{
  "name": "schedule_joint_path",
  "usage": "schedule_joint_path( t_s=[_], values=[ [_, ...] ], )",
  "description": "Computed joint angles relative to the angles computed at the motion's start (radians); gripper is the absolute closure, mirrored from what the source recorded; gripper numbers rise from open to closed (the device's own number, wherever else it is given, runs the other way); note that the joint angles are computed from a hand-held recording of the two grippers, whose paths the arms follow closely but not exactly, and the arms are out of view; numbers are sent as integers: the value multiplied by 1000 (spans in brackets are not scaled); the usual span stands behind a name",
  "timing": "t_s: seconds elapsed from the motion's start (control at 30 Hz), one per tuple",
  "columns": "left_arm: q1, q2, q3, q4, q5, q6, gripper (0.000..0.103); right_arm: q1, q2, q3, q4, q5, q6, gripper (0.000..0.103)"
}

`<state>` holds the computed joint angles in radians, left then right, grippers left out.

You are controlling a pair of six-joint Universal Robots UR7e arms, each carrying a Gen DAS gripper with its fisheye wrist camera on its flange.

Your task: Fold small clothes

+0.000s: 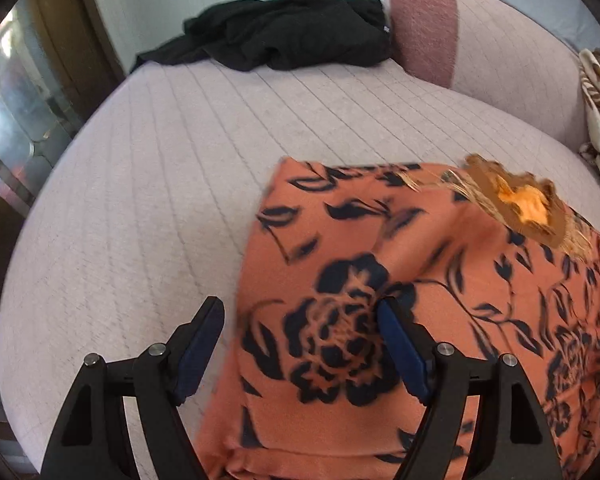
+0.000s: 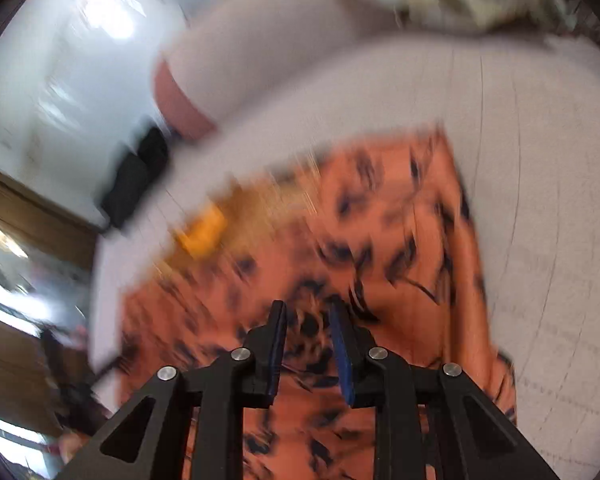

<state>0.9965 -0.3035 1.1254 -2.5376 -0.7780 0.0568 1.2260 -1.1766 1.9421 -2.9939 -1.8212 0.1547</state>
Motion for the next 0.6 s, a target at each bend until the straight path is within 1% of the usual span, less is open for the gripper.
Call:
schedule_joint_path(
  t_s=[0.03, 0.07, 0.1, 0.13, 0.17, 0.2, 0.23, 0.27, 0.33, 0.37, 0.43, 0.47, 0.5, 0.53, 0.57, 0.6],
  values=[
    [4, 3, -10, 7, 4, -13, 22, -5, 3, -15, 63, -3, 7, 78],
    [8, 2, -19, 26, -4, -34, 21, -1, -8, -19, 84, -4, 3, 78],
    [13, -3, -23, 47, -19, -58, 21, 1, -14, -11, 63, 0, -1, 79],
    [12, -6, -21, 50, -18, -70, 21, -1, -27, 7, 32, 19, 1, 78],
    [2, -10, -4, 21, 2, -59, 22, -7, -48, 42, -30, 53, -2, 78],
    [-6, -18, 21, -22, 12, -29, 22, -14, -62, 72, -97, 78, -9, 78],
    [-19, -27, 52, -76, 5, 13, 22, -16, -67, 85, -149, 82, -17, 78],
    [-29, -40, 80, -117, -26, 46, 22, -16, -66, 94, -194, 77, -23, 78],
    [-44, -66, 128, -160, -127, 90, 22, -23, -59, 100, -241, 72, -20, 78],
    [-51, -73, 147, -169, -174, 109, 22, -30, -54, 92, -228, 65, -12, 78],
    [-65, -72, 170, -164, -222, 154, 22, -42, -37, 64, -195, 37, 12, 79],
    [-73, -65, 181, -159, -224, 178, 22, -52, -26, 51, -190, 43, 17, 79],
    [-81, -59, 188, -140, -215, 193, 22, -69, -23, 52, -193, 68, 24, 79],
    [-84, -46, 181, -95, -206, 200, 22, -85, -22, 56, -210, 102, 39, 79],
    [-83, -34, 172, -37, -196, 202, 22, -93, -25, 63, -226, 122, 52, 79],
    [-87, -25, 170, -20, -176, 215, 22, -92, -30, 71, -242, 126, 60, 79]
  ],
)
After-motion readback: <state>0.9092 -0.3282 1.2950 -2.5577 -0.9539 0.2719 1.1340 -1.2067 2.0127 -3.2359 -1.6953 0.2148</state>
